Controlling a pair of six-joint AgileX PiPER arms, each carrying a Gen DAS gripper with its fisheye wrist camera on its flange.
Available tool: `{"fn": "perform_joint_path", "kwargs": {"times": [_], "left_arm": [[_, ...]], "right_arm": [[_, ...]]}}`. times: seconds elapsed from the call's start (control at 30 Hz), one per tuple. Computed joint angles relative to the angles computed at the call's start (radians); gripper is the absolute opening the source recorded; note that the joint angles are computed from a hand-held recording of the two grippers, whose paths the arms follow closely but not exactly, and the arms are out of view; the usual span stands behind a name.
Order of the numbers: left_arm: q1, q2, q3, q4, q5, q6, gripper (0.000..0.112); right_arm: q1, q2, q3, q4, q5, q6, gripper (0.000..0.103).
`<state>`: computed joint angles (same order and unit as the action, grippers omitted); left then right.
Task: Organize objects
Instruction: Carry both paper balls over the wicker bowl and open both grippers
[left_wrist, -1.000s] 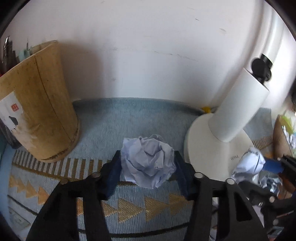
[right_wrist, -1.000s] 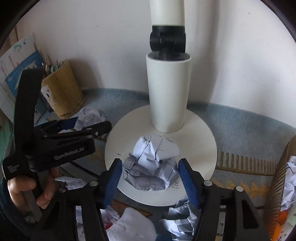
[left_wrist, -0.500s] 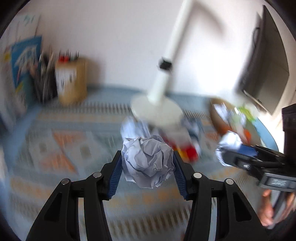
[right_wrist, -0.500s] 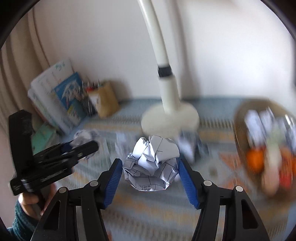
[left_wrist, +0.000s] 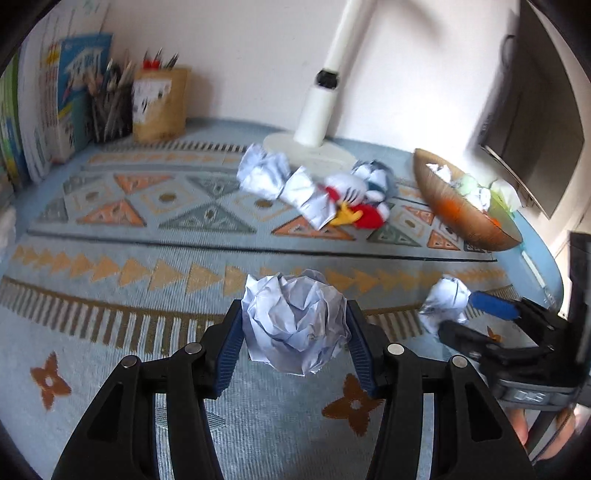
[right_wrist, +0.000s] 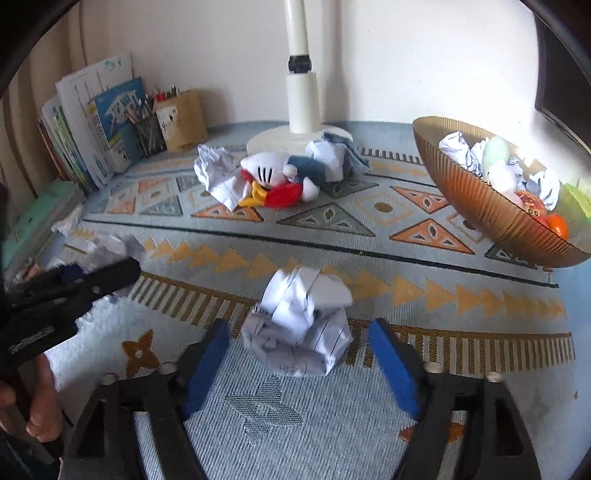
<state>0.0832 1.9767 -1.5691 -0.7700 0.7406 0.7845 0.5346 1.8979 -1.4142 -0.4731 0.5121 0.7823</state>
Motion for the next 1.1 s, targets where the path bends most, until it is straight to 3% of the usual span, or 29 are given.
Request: {"fn": "perform_joint_path", "kwargs": {"times": [0.2,0.53,0.67,0.8,0.9,1.03,1.1], "left_arm": [[0.005,-0.011,0.027,-0.033,-0.009,0.034,0.05],[0.01,-0.015,0.03,-0.05,0.002,0.058,0.052],[0.008,-0.008,0.022,-0.035,0.007,0.045,0.052],[0.002,0.0,0.011,-0.002,0.003,0.004,0.052],[-0.011,-0.038,0.058,-0.038,-0.039,0.052,0.051],[-0.053,-0.024,-0.061,-0.051,0.068,0.005,0.051],[-0.109,0.012,-0.206,-0.035,0.117,-0.046,0.051]], "right_arm": [[-0.029,-0.013,0.02,0.072,-0.034,-0.027,0.091],[-0.038,0.035,-0.044,0.202,0.02,-0.181,0.09],[-0.036,0.048,-0.062,0.212,0.032,-0.207,0.062],[-0.013,0.028,-0.038,0.113,0.024,-0.114,0.06],[-0.028,-0.057,0.066,0.07,-0.081,-0.042,0.06],[-0.103,-0.194,0.127,0.067,-0.079,-0.028,0.06],[-0.159,-0.258,0.132,0.05,-0.075,-0.012,0.061]]}}
